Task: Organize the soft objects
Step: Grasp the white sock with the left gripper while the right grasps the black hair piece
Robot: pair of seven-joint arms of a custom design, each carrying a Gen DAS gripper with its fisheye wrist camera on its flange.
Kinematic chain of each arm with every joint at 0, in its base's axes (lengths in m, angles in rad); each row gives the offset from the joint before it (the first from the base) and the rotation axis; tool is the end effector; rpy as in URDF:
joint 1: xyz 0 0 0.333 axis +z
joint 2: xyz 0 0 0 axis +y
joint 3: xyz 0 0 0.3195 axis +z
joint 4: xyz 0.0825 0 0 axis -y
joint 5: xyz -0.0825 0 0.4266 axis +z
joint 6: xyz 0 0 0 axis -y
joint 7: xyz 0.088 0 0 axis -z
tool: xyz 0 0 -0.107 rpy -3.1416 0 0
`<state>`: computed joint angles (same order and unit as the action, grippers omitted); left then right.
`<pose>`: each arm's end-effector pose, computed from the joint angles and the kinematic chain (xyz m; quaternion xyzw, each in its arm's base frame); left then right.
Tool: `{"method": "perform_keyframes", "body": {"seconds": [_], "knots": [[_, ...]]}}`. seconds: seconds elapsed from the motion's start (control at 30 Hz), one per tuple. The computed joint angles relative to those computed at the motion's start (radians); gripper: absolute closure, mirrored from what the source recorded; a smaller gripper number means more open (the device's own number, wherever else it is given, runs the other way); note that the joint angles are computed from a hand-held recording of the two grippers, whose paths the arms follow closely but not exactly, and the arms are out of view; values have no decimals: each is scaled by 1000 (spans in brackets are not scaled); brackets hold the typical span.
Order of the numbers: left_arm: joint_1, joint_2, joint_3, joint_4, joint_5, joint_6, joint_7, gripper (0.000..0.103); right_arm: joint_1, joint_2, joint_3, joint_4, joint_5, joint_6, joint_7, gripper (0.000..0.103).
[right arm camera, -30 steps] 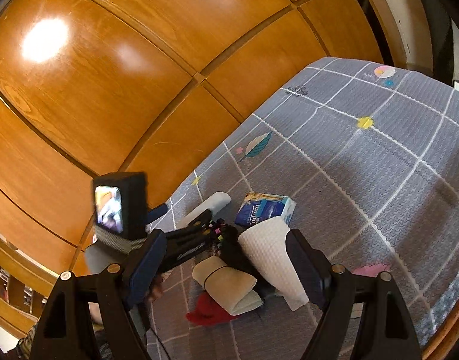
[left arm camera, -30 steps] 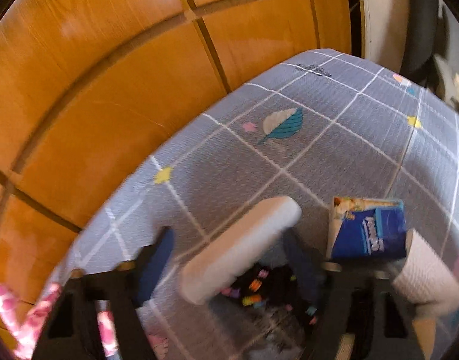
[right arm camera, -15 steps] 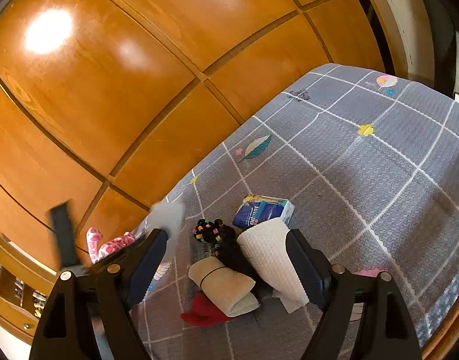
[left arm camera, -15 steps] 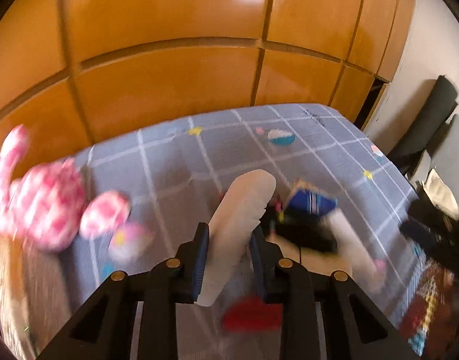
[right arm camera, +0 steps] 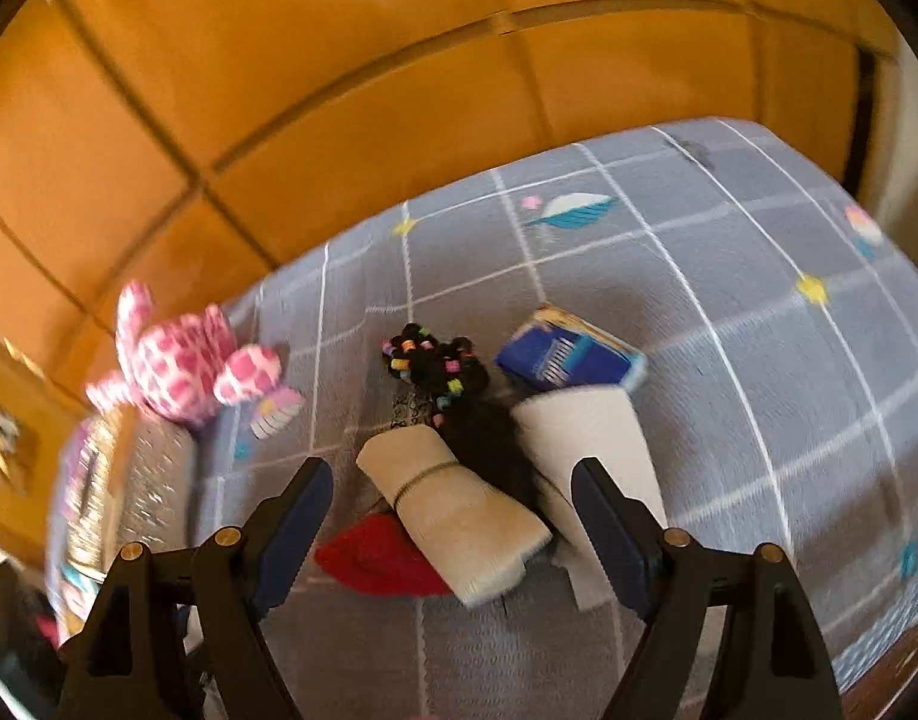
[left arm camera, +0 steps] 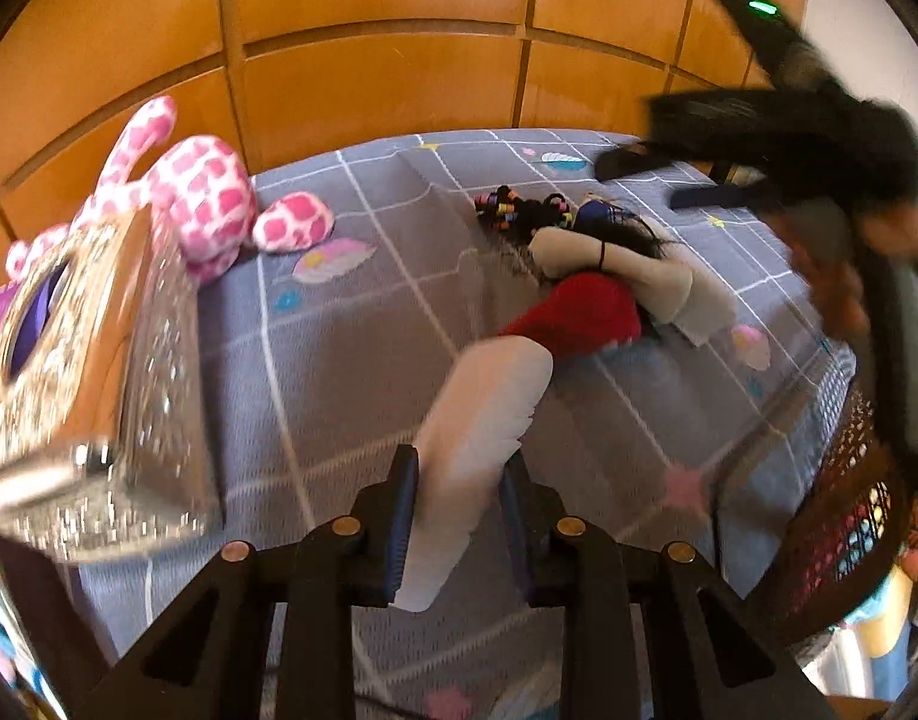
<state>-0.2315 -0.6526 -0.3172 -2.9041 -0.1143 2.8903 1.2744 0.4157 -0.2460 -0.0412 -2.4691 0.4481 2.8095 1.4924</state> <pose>0.3434 -0.1863 0.3895 -0.6201 0.7203 -0.2585 0.1729 0.4926 0.1708 0.4250 -0.6949 0.6481 -0.0586 0.3059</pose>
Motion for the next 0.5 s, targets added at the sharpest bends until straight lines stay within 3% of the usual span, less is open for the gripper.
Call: {"method": "perform_keyframes", "body": {"seconds": [0.13,0.33,0.4,0.47,0.5], "knots": [[-3,-53,-21,-35,9,4,-16,77,-43,108,59,118,-177,-42,44,28],[-14,-69,3,-57,-5,27,-20,78,-91,301,115,315,-456,-129,191,33],[-21,-72,14,-62,-16,35,-17,78,-95,352,123,366,-495,-167,207,41],[-26,-80,19,-67,-22,37,-14,78,-93,407,127,416,-537,-213,227,66],[-26,-79,18,-68,-25,39,-14,79,-85,419,121,424,-589,-217,260,66]]}}
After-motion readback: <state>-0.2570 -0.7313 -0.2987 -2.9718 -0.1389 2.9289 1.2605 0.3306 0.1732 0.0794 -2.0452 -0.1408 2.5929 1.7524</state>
